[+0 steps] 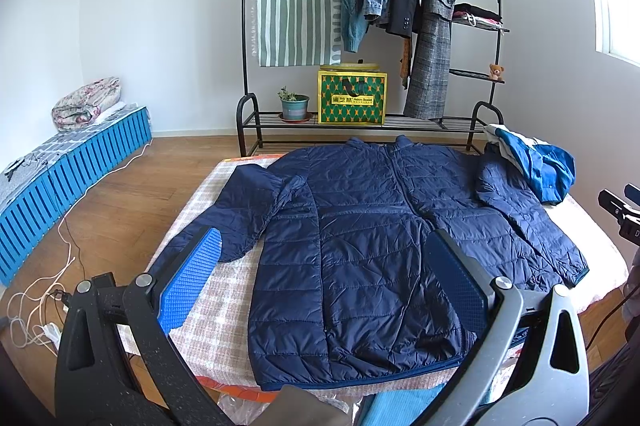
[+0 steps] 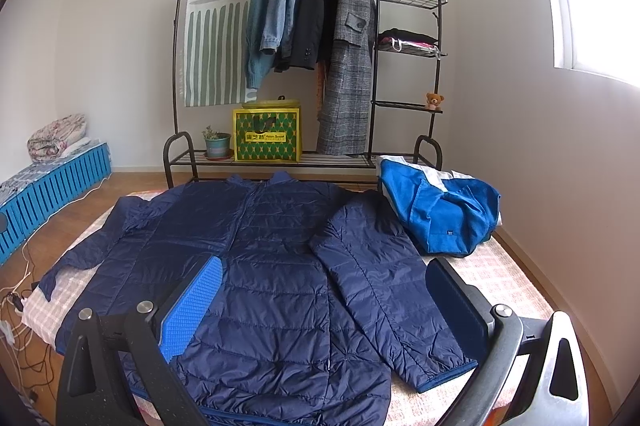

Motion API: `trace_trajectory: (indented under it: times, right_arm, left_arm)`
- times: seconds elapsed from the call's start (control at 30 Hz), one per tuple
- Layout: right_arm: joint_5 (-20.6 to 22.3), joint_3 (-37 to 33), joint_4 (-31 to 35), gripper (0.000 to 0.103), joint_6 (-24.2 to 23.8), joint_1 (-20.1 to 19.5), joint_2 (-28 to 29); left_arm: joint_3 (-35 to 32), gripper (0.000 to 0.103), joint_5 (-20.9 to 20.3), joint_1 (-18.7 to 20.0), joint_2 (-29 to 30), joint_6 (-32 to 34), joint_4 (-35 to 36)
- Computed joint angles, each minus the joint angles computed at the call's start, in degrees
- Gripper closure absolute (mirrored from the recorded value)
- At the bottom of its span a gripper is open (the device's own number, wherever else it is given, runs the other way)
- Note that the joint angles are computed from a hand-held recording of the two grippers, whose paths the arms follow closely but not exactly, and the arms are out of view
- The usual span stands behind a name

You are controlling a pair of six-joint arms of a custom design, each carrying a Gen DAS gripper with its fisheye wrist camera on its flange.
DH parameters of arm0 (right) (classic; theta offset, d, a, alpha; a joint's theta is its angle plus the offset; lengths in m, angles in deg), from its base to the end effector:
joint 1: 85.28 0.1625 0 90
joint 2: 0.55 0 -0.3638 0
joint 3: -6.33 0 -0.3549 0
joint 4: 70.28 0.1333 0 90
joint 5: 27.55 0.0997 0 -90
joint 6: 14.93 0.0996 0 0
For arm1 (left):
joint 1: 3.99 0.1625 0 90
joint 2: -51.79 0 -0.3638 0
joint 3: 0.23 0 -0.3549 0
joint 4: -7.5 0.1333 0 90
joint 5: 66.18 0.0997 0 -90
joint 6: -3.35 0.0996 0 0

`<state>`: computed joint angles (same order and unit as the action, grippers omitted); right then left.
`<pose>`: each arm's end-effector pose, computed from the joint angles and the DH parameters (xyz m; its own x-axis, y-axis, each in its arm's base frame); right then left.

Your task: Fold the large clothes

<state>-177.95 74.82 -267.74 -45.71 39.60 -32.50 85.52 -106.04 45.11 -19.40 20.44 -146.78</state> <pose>0.4231 -0.5253 0.2219 -0.6562 0.1992 0.7278 -0.6084 0.4308 -0.6665 -0.2173 -0.5712 0.4524 -0.7051 0.1216 -0.6986 0.6597 0.4739 -0.5834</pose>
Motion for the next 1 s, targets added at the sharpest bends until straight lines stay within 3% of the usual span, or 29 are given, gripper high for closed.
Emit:
trace_trajectory:
  times: [0.5,0.7,0.9,1.0]
  right_arm:
    - [0.8,-0.7,0.9,0.0,0.7,0.0,0.6]
    - [3.4,-3.4,4.7,0.0,2.0,0.3,2.4]
    - [10.1,-7.8,7.0,0.0,1.5,0.7,5.9]
    - [13.5,-12.6,11.3,0.0,2.6,0.7,8.6]
  left_arm:
    - [-0.2,0.0,0.2,0.0,0.0,0.5,-0.2]
    - [-6.6,0.0,0.5,1.6,2.4,4.0,-0.8]
    - [-13.5,0.0,-1.8,5.7,4.4,3.5,2.6]
    - [-16.6,0.0,-2.3,7.6,5.4,6.4,2.1]
